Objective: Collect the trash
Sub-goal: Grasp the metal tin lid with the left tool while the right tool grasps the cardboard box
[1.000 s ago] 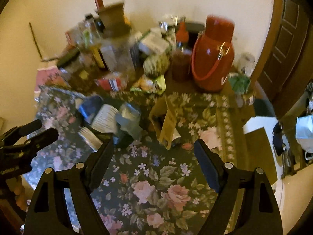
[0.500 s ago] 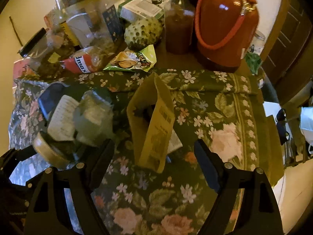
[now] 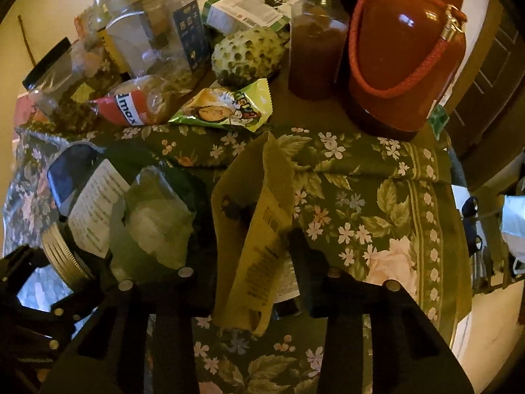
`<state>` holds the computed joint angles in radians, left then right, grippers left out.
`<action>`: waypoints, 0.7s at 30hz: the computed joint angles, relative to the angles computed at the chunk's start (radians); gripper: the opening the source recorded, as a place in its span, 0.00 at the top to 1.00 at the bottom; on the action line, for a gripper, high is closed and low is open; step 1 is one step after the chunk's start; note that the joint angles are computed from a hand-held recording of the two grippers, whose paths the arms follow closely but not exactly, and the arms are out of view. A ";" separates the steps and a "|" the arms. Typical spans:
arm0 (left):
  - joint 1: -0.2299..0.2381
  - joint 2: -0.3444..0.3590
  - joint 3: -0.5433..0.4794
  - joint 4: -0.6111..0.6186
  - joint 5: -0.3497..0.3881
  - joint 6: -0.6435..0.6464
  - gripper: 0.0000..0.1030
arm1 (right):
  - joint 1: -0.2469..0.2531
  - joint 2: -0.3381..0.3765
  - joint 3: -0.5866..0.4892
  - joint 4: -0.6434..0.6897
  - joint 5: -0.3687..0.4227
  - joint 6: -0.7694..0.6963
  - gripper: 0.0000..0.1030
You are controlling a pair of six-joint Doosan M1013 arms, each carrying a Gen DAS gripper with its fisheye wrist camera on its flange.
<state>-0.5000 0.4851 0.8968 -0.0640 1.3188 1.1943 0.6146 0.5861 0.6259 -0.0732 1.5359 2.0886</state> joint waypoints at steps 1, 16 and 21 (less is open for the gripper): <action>-0.002 0.000 0.001 0.004 -0.004 0.002 0.13 | -0.001 -0.007 0.012 0.002 -0.011 0.002 0.72; -0.010 -0.024 0.008 0.021 -0.070 -0.026 0.29 | -0.014 -0.066 0.052 0.047 -0.081 0.018 0.94; -0.029 -0.041 -0.006 0.074 -0.078 -0.052 0.29 | -0.015 -0.107 0.084 0.052 -0.121 0.018 0.94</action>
